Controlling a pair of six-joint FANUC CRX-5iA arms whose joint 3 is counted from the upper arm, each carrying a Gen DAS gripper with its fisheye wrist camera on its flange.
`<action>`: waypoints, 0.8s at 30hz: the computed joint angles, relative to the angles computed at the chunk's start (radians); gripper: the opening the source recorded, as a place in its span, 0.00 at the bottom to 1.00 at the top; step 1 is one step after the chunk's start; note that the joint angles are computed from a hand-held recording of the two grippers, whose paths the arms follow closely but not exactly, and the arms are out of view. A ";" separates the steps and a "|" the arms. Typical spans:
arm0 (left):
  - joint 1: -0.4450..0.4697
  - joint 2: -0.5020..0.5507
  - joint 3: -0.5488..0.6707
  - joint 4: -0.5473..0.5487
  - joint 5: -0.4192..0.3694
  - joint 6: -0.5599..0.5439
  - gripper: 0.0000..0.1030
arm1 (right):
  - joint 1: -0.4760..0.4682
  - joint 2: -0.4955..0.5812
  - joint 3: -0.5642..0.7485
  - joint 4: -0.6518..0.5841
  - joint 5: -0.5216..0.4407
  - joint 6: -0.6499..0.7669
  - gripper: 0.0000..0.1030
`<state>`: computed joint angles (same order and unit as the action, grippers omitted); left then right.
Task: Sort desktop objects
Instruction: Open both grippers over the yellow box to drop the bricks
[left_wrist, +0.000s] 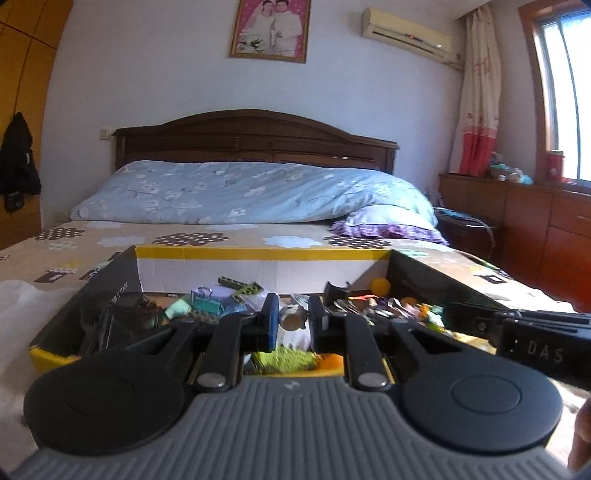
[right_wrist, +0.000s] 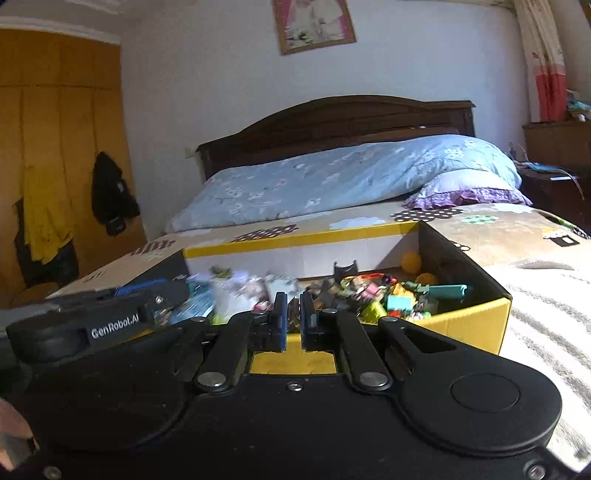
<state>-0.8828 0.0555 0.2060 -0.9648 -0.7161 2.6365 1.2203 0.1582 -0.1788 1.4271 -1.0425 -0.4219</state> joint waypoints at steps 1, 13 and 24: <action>0.003 0.015 0.016 -0.004 -0.008 0.009 0.19 | -0.015 0.002 -0.001 0.005 0.007 -0.008 0.07; 0.082 0.087 0.058 0.106 -0.013 -0.027 0.41 | -0.135 0.088 0.081 -0.021 0.076 0.091 0.13; 0.053 0.061 0.056 0.077 -0.030 -0.024 0.83 | -0.116 0.101 0.104 -0.024 0.060 0.097 0.48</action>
<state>-0.8298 0.1165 0.2618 -0.8883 -0.7459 2.6124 1.1046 0.2592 -0.0747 1.4034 -0.9826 -0.3246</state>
